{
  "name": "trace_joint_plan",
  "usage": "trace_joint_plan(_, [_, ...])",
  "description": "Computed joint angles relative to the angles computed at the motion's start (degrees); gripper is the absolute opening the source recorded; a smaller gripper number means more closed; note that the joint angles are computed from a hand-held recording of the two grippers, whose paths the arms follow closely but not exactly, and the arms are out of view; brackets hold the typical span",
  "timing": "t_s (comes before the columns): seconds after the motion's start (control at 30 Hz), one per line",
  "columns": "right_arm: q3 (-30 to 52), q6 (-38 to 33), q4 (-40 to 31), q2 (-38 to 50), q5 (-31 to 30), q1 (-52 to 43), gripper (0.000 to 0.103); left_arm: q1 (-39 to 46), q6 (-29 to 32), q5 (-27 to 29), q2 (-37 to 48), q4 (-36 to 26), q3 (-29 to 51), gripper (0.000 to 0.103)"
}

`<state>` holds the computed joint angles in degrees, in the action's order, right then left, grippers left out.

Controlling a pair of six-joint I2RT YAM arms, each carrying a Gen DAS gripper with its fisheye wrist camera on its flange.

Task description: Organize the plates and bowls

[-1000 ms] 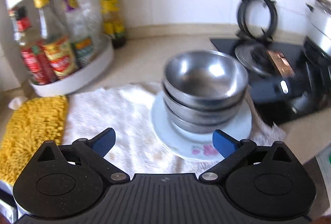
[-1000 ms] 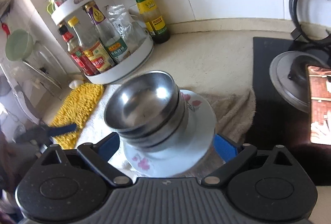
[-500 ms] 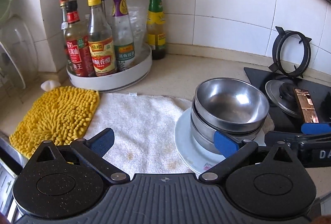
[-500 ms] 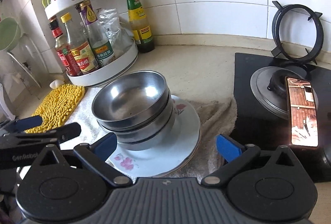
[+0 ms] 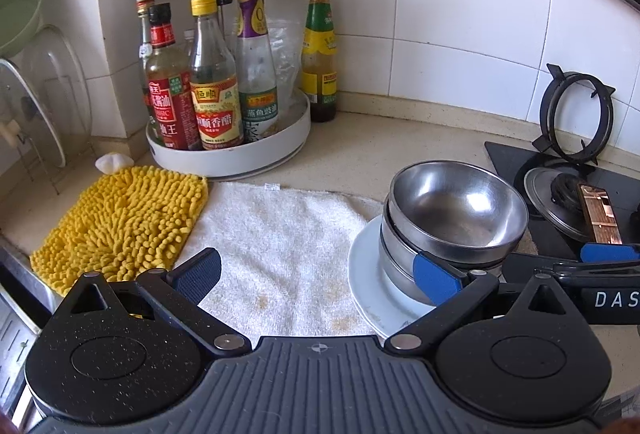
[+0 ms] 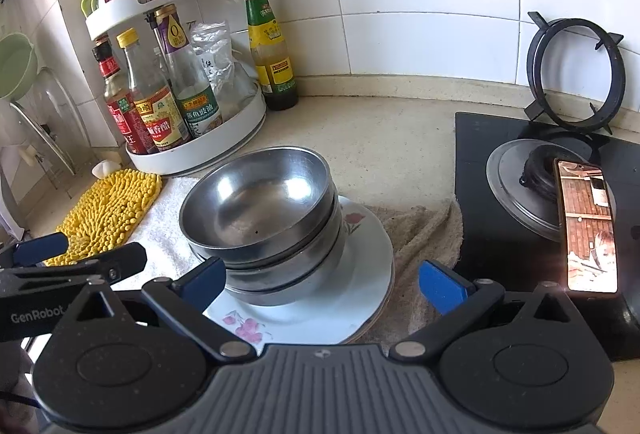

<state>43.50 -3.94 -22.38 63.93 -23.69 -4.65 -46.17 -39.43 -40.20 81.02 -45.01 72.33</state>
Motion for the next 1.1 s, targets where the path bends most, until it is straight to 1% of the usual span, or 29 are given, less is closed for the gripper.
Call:
trace_joint_plan(0.23, [-0.62, 1.49, 0.68, -0.69, 0.34, 1.42, 0.103, -0.93, -2.38, -2.85, -0.23, -1.88, -0.19, 0.103])
trace_joint_plan(0.47, [-0.87, 2.42, 1.07, -0.75, 1.58, 3.99, 0.103, -1.18, -5.21, -4.63, -0.28, -5.55, 0.46, 0.102])
trace_joint_plan(0.67, [-0.85, 2.01, -0.30, -1.20, 2.45, 4.37, 0.103, -1.43, -6.17, -3.80, -0.44, -6.77, 0.46, 0.101])
trace_joint_plan(1.1, [-1.50, 0.34, -3.56, -1.99, 1.93, 0.85, 0.103, -2.77, -6.11, -1.18, 1.58, -8.02, 2.19, 0.099])
